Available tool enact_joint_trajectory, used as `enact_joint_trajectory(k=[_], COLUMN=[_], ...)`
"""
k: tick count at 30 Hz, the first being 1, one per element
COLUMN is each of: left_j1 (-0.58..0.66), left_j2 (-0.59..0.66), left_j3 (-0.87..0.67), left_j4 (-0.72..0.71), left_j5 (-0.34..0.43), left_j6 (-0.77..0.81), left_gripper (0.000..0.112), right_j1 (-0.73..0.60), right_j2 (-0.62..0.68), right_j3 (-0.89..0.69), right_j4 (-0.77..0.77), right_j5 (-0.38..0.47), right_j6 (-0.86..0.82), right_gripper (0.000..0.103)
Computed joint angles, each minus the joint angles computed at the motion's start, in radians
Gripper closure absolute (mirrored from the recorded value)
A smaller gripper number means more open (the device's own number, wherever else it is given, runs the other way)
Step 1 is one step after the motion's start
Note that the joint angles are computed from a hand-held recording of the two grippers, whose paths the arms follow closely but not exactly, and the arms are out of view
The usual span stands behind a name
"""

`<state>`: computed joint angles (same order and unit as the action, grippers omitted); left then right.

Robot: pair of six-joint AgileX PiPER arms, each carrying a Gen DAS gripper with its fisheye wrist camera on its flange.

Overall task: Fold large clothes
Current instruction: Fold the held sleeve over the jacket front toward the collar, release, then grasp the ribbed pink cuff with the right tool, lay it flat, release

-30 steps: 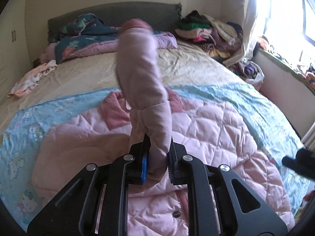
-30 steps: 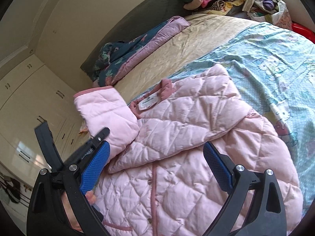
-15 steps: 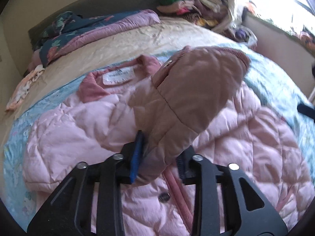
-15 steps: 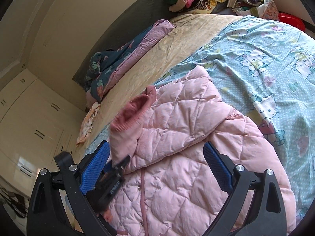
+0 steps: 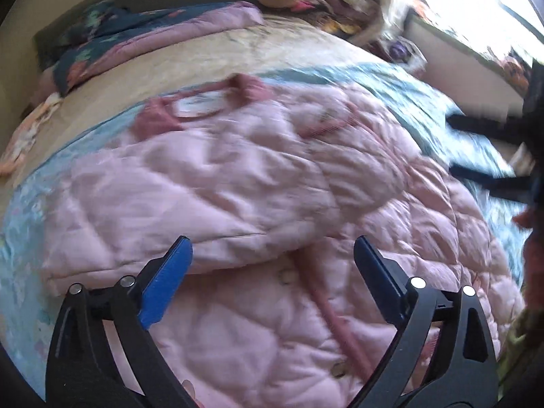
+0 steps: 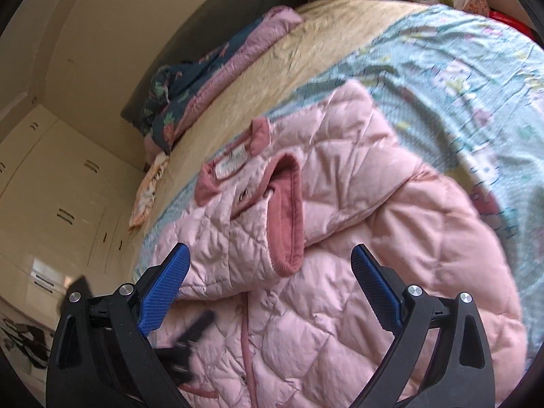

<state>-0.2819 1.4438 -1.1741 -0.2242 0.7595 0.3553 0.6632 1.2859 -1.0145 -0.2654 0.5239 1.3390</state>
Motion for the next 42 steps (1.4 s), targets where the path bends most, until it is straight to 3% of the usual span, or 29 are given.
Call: enact_joint_trajectory(k=[5, 9, 14, 23, 25, 27, 31, 37, 42], left_j1=[0.179, 0.310, 0.446, 0.595, 0.613, 0.624, 0.632, 0.631, 0.596], left_j2=[0.011, 0.044, 0.082, 0.128, 0.136, 0.148, 0.159, 0.184, 0.205], left_j3=[-0.072, -0.124, -0.167, -0.190, -0.193, -0.200, -0.211, -0.261, -0.300], left_j4=[-0.039, -0.082, -0.153, -0.257, -0.271, -0.280, -0.289, -0.295, -0.272], left_j5=[0.018, 0.036, 0.054, 0.076, 0.079, 0.084, 0.085, 0.098, 0.097], left_j6=[0.024, 0.045, 0.077, 0.124, 0.125, 0.128, 0.125, 0.103, 0.071], left_gripper=[0.020, 0.020, 0.019, 0.019, 0.019, 0.019, 0.019, 0.019, 0.019], right_j1=[0.019, 0.043, 0.054, 0.094, 0.107, 0.124, 0.151, 0.178, 0.122], right_j2=[0.140, 0.219, 0.265, 0.281, 0.276, 0.264, 0.271, 0.287, 0.308], right_j3=[-0.083, -0.145, -0.144, -0.130, -0.127, -0.128, -0.232, -0.457, -0.530], right_j4=[0.012, -0.067, -0.114, -0.284, -0.328, -0.375, -0.406, -0.493, -0.471], right_j5=[0.001, 0.038, 0.002, 0.038, 0.050, 0.062, 0.138, 0.291, 0.326], right_j6=[-0.005, 0.090, 0.189, 0.339, 0.360, 0.367, 0.242, -0.001, -0.130], right_gripper=[0.008, 0.008, 0.012, 0.044, 0.063, 0.074, 0.085, 0.086, 0.086])
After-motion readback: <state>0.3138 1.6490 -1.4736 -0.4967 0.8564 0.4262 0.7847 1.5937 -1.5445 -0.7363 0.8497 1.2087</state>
